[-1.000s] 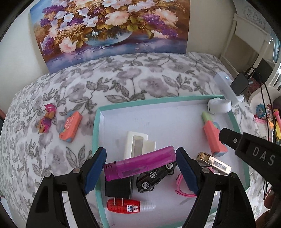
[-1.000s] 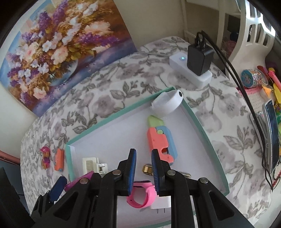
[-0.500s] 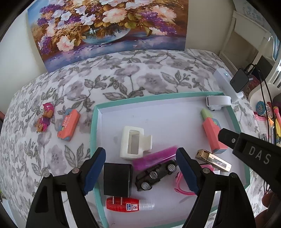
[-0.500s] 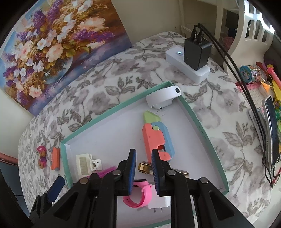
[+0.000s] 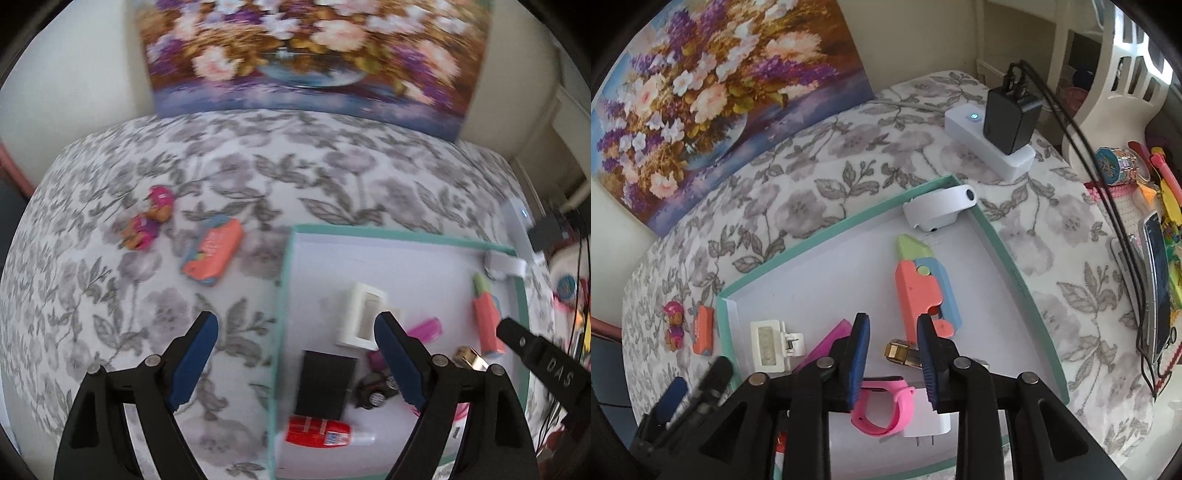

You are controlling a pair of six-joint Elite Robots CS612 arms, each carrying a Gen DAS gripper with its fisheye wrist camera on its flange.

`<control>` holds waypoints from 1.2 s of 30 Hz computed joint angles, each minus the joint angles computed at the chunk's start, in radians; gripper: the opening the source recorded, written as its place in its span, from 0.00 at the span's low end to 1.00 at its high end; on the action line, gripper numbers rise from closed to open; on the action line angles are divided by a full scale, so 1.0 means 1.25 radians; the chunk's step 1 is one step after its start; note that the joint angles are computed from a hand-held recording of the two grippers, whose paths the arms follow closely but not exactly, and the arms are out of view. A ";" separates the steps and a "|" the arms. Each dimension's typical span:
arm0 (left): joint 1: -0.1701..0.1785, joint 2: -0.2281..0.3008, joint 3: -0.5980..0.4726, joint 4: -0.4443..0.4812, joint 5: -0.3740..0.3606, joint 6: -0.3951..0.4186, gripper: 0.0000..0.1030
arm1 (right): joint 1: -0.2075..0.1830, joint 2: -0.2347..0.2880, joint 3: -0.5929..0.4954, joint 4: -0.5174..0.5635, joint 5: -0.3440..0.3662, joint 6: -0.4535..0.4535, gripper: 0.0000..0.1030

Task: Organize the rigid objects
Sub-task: 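Move both tools back toward the figurine and carrot knife toy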

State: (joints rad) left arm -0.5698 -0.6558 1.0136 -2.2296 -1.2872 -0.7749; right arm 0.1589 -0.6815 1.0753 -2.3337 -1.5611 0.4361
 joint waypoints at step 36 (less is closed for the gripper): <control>0.056 -0.067 0.094 0.021 0.076 -0.156 0.94 | 0.055 0.031 -0.069 -0.023 0.016 -0.081 1.00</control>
